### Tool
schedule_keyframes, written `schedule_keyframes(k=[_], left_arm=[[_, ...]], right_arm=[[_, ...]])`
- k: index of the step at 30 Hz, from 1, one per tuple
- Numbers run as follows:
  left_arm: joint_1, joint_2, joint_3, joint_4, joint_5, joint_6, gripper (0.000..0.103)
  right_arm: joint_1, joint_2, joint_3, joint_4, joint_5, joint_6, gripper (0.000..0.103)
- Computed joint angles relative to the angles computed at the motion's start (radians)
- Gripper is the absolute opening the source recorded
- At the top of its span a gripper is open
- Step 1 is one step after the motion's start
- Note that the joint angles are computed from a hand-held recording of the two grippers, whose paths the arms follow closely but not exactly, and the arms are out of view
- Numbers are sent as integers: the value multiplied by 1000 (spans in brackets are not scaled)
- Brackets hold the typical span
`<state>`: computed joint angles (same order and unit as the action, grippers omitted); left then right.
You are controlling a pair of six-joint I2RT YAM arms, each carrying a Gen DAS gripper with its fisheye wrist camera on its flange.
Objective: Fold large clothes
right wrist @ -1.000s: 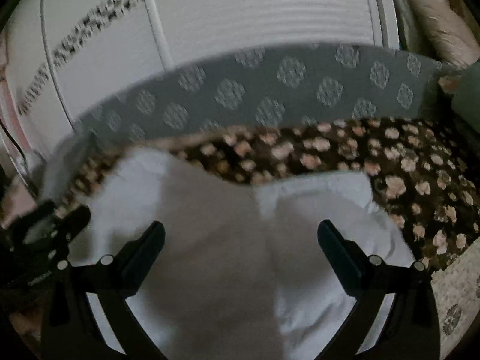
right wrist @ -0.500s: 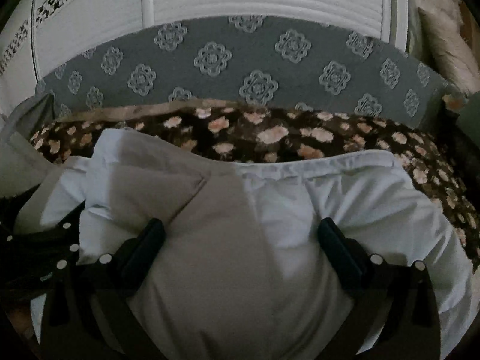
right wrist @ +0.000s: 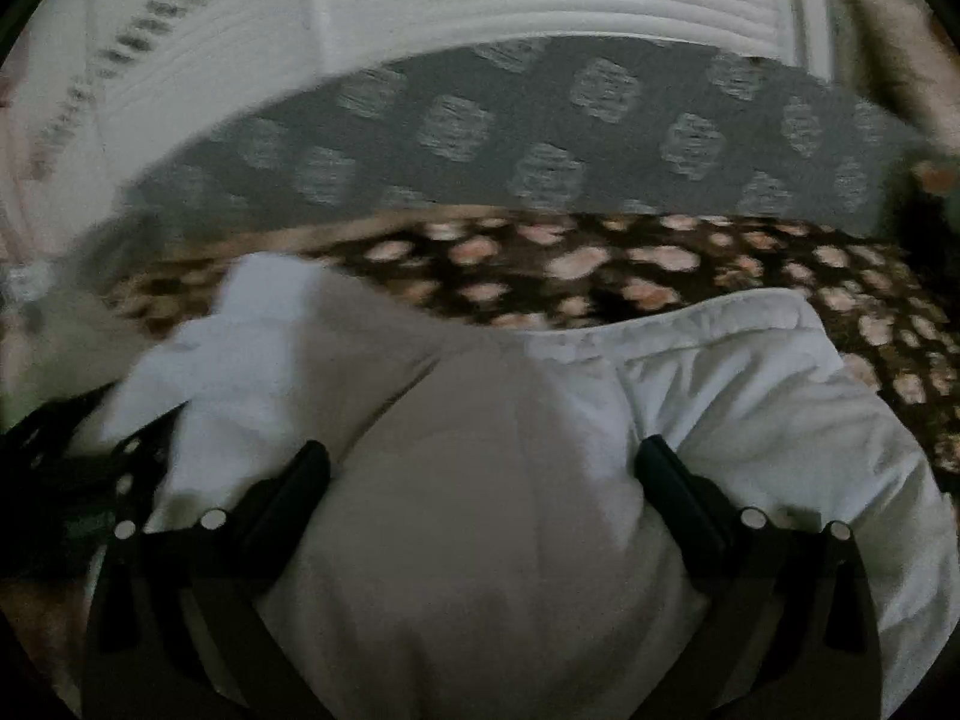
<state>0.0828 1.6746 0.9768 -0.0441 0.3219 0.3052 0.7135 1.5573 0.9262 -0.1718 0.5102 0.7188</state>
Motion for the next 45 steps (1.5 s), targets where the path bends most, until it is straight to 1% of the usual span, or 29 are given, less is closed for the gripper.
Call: schedule_keyframes(k=[1,2,3,4,5,6,7,8,9,10,11,13,14,15,17,19,20,21,23,25,27,30,32,36,38,41,43,44,45], left_arm=[[35,-88,-34,-26,2,51,97],[87,-203,-97,-13,31,83,98],[159,-304,-146,-11,96,118,100],[219,-368,-165,-35,148,156,100],[302,-428,-168,-96,213,228,100],[388,-468,-165,-158,270,301,100],[456,-486,-157,-210,307,363,100],[539,-491,-141,-271,341,437,100],[621,-479,-122,-327,356,502,100],[668,-454,-96,-380,354,552,100],[718,-415,-65,-433,342,611,100],[780,-340,-17,-472,312,638,100],[804,-280,30,-509,298,630,100],[825,-225,70,-527,299,600,100],[841,-150,122,-543,297,549,100],[835,-102,146,-544,282,530,100],[827,-91,142,-536,277,541,100],[816,-88,126,-517,270,557,100],[796,-96,78,-461,265,574,100],[761,-85,43,-429,245,575,100],[738,-68,45,-438,251,528,100],[735,-46,66,-455,294,434,100],[711,-27,70,-444,298,382,100],[662,-4,13,-327,295,361,100],[647,15,14,-314,299,340,100],[626,71,74,-369,309,303,100],[622,110,116,-420,319,286,100],[621,136,143,-454,327,281,100],[617,161,172,-498,334,290,100]], right_arm=[[23,-87,-16,-77,-28,-19,101],[64,-169,-9,-197,-1,-25,101],[105,-230,-9,-268,37,-32,101],[173,-307,-7,-359,104,-32,101],[246,-364,7,-461,177,-9,101],[338,-410,40,-611,254,56,101],[427,-435,75,-769,315,165,101],[517,-450,102,-929,359,325,101],[578,-468,106,-1029,372,459,101],[647,-490,97,-1129,370,634,101],[690,-516,77,-1184,352,765,101],[717,-579,23,-1222,306,934,101],[696,-618,-11,-1202,272,966,101],[665,-641,-31,-1173,247,947,101],[567,-656,-74,-1080,205,829,101],[528,-632,-107,-1012,179,763,101],[489,-627,-135,-942,144,709,101],[480,-629,-152,-914,123,702,101],[428,-618,-190,-814,71,648,101],[382,-587,-203,-757,51,602,101],[318,-559,-225,-686,13,532,101],[256,-549,-292,-564,-57,488,101],[233,-543,-342,-476,-97,450,101],[198,-552,-402,-345,-120,369,101],[170,-573,-435,-288,-144,346,101],[122,-601,-491,-193,-203,339,101],[99,-606,-510,-154,-232,334,101],[104,-600,-509,-145,-229,336,101],[104,-592,-500,-140,-222,326,99]])
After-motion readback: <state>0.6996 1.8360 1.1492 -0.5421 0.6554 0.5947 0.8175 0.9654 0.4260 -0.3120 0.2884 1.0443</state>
